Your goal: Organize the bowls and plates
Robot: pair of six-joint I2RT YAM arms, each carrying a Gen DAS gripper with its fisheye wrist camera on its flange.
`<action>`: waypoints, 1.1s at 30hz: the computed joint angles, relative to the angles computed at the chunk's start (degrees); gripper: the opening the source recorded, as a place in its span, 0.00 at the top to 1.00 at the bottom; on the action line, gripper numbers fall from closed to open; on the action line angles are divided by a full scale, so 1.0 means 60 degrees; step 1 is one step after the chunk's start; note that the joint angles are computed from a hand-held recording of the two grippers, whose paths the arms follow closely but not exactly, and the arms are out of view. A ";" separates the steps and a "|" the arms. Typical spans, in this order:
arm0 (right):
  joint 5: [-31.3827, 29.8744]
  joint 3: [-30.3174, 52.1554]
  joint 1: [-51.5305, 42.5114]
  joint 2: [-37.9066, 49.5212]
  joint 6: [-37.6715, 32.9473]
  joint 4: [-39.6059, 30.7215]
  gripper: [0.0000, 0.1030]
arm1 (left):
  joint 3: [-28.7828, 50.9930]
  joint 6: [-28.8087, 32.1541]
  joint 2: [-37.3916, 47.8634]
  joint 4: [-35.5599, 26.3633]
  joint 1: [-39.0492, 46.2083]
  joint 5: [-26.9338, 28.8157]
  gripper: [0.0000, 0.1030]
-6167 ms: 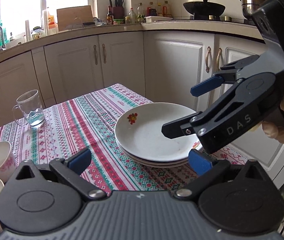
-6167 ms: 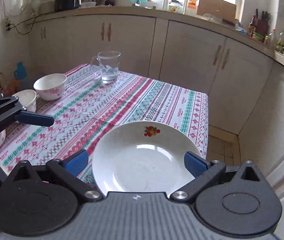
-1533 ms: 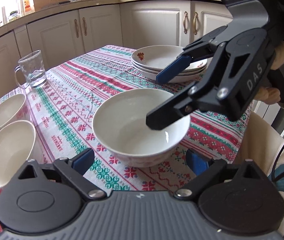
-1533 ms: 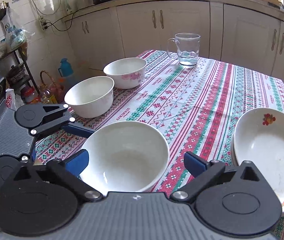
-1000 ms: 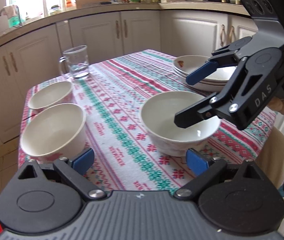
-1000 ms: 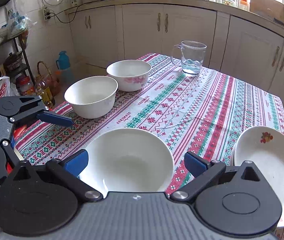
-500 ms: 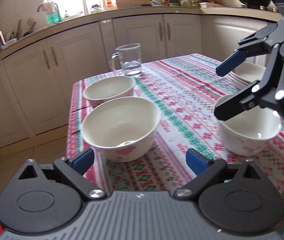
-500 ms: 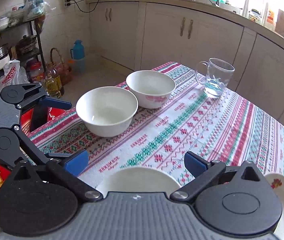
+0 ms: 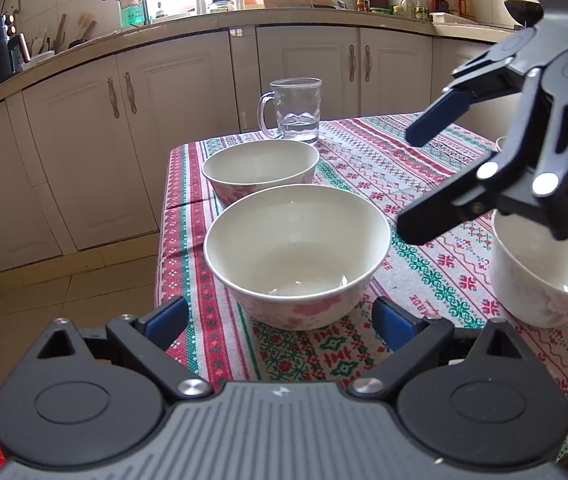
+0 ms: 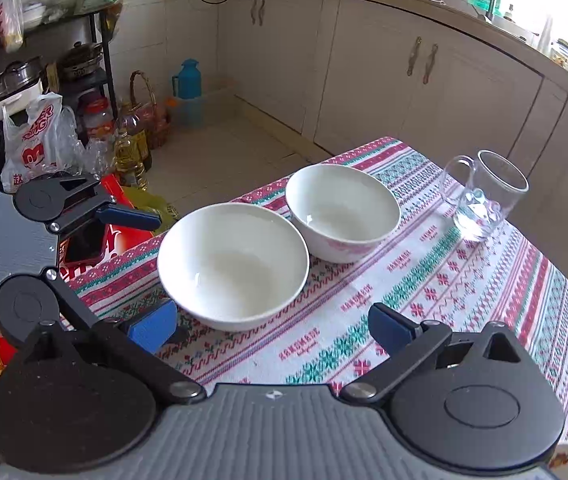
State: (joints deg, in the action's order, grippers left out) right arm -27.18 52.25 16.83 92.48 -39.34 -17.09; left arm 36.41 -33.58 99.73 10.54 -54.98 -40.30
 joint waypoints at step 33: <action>0.0118 0.2321 0.0928 0.2702 0.0563 -0.0548 0.33 | -0.0032 0.0993 0.0496 0.1654 0.0598 0.0680 0.06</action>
